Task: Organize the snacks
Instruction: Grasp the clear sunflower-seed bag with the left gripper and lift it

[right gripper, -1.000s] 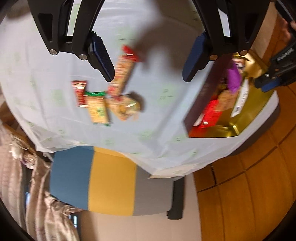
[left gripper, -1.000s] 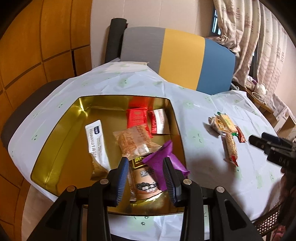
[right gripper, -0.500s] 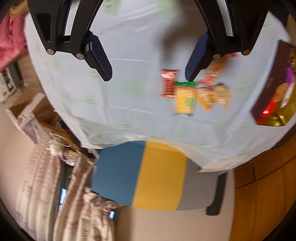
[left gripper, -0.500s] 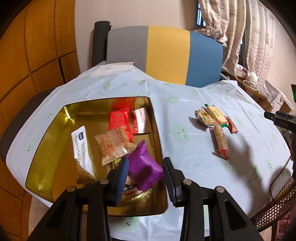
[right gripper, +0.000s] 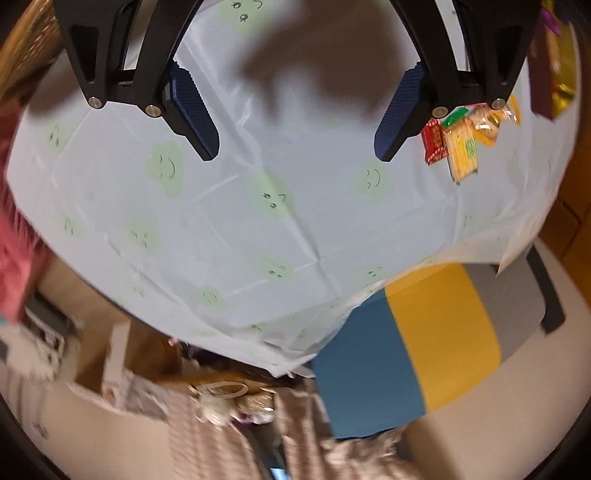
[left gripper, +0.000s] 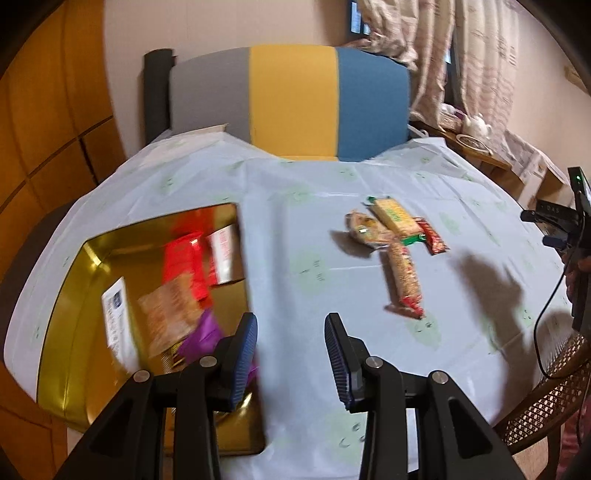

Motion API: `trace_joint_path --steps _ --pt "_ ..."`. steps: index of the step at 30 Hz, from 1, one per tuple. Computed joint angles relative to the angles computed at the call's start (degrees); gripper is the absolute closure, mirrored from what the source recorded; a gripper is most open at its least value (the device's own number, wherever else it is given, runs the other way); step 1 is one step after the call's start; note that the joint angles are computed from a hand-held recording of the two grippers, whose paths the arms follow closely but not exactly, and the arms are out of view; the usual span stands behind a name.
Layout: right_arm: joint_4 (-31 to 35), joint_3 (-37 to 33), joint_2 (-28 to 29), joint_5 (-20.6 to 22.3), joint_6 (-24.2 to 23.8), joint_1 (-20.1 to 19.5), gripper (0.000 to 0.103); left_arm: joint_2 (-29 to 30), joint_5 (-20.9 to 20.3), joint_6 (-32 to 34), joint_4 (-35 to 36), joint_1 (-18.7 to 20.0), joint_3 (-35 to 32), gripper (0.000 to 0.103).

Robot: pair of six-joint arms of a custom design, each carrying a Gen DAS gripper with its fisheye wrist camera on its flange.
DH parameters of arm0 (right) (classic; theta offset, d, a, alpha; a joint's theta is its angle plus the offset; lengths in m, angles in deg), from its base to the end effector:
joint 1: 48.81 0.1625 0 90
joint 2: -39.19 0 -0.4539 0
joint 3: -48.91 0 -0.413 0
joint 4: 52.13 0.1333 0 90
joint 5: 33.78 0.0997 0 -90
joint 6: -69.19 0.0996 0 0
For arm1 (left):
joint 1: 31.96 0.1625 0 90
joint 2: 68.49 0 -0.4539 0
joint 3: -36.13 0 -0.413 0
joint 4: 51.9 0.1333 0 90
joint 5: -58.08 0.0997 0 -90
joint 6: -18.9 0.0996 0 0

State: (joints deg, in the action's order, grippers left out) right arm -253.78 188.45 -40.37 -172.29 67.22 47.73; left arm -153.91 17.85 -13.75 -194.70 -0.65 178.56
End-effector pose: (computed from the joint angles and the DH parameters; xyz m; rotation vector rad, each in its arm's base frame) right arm 0.1042 -0.3932 0.2886 -0.3042 -2.1504 1.0647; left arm -0.1952 -0.3638 0.1971 0.5770 2.3149 -0.7302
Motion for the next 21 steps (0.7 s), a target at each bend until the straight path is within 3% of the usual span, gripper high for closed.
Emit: trace_joint_path --steps 3,10,15,19,21 --pt "0.8 0.7 -1.0 1.1 2.3 -0.5 0.016 2.8 -2.2 2.1 -2.4 1.4 -2.2 0.065" --pt "-1.2 0.4 0.8 1.5 0.3 0.5 0.015 10.4 -6.8 6.7 -6.0 5.0 -8.2 0.065" --pt "-1.1 0.4 1.0 2.3 -0.4 0.7 0.013 15.7 -7.6 10.6 -6.4 7.2 -13.2 0.064" --pt "0.2 0.1 1.2 3.0 -1.0 0.8 0.013 20.7 -9.6 15.2 -4.7 9.6 -18.3 0.052" --pt "0.2 -0.1 1.8 2.8 -2.0 1.1 0.013 23.1 -10.2 17.6 -4.1 10.6 -20.7 0.051"
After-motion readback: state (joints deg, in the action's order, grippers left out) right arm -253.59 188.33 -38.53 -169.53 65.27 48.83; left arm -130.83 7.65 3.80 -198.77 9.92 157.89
